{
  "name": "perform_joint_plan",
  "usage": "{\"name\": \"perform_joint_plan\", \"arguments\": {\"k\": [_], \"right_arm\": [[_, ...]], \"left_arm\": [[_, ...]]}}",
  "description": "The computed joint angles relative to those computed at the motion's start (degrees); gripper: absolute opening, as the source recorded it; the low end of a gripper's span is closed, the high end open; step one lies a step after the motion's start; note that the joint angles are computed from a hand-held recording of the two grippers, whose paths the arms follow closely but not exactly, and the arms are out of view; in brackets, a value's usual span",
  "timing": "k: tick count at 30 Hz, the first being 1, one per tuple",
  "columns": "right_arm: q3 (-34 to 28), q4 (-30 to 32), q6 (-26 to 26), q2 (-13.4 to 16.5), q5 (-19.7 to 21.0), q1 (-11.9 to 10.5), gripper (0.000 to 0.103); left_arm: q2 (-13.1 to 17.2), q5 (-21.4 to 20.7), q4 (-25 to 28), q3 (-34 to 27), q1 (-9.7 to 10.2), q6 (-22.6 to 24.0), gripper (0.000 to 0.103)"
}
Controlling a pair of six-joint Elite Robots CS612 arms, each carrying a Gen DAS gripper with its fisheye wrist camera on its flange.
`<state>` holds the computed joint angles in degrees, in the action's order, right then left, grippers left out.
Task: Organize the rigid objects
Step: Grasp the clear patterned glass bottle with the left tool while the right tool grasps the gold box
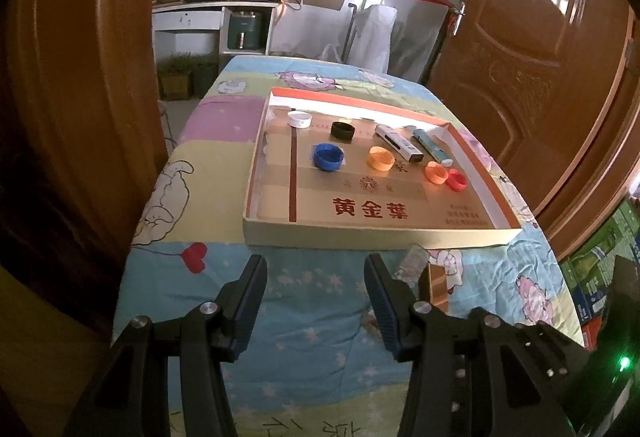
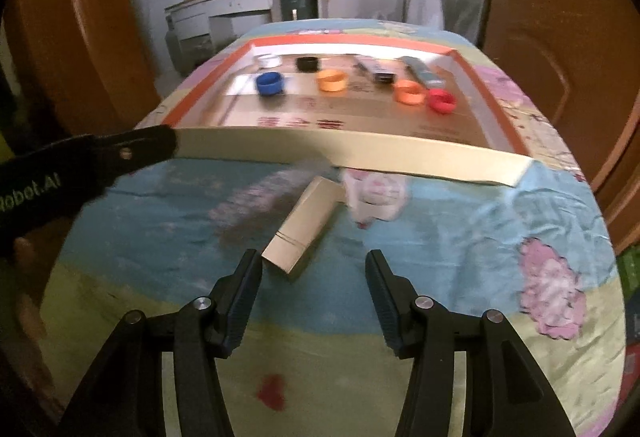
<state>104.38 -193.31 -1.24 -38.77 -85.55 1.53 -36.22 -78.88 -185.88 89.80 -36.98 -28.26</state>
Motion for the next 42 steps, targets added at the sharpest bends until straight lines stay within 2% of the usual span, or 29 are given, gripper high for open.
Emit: {"name": "perform_joint_plan", "arguments": {"k": [6,12,13,14,15,16,21,23,32,33,35,38,42], "right_arm": [[0.92,-0.1,1.7,-0.38,3.45,-1.86,0.056],[-1.77,0.81,0.92,0.8,3.78,-1.22,0.055],[-2.2,0.87,0.69,1.0,3.75,-1.13,0.053],[-2.45,0.75,0.47,1.14,3.38,-1.02,0.035],[-2.78,0.74,0.25,1.33,2.76,-0.98,0.024],[-2.85,1.04,0.29,1.37,2.88,-1.08,0.019],[-1.66,0.28,0.51,0.89,5.56,-2.26,0.018],[-0.97,-0.67,-0.09,0.64,3.46,-2.26,0.018],[2.22,-3.67,-0.97,-0.26,1.29,-3.95,0.018],[2.37,-3.72,-0.85,-0.31,1.45,-4.16,0.018],[2.57,-3.82,-0.53,-0.35,1.76,-4.5,0.018],[2.55,-3.73,-0.11,-0.28,2.29,-4.81,0.018],[2.63,-3.83,0.22,-0.22,3.09,-5.03,0.018]], "left_arm": [[0.54,-1.76,-0.6,-0.55,-0.22,1.5,0.051],[0.57,-2.63,-1.11,-0.42,-0.46,3.54,0.051],[0.57,-2.71,-1.17,-0.41,-0.47,3.91,0.051],[0.64,-3.01,-1.32,-0.45,-0.51,4.79,0.051],[0.74,-3.47,-1.48,-0.54,-0.52,5.72,0.051],[0.85,-3.89,-1.56,-0.67,-0.53,6.72,0.051],[1.82,-6.13,0.28,-2.35,-1.19,14.16,0.051],[2.37,-7.8,1.26,-3.35,-1.22,16.04,0.051],[4.55,-8.19,8.07,-7.99,-1.26,18.02,0.051],[4.69,-8.19,8.56,-8.27,-1.27,17.75,0.049],[4.95,-7.85,9.74,-8.68,-1.39,17.29,0.038],[5.05,-4.65,9.66,-8.55,-1.95,17.6,0.028],[4.88,-3.85,8.8,-7.94,-2.21,16.44,0.021]]}}
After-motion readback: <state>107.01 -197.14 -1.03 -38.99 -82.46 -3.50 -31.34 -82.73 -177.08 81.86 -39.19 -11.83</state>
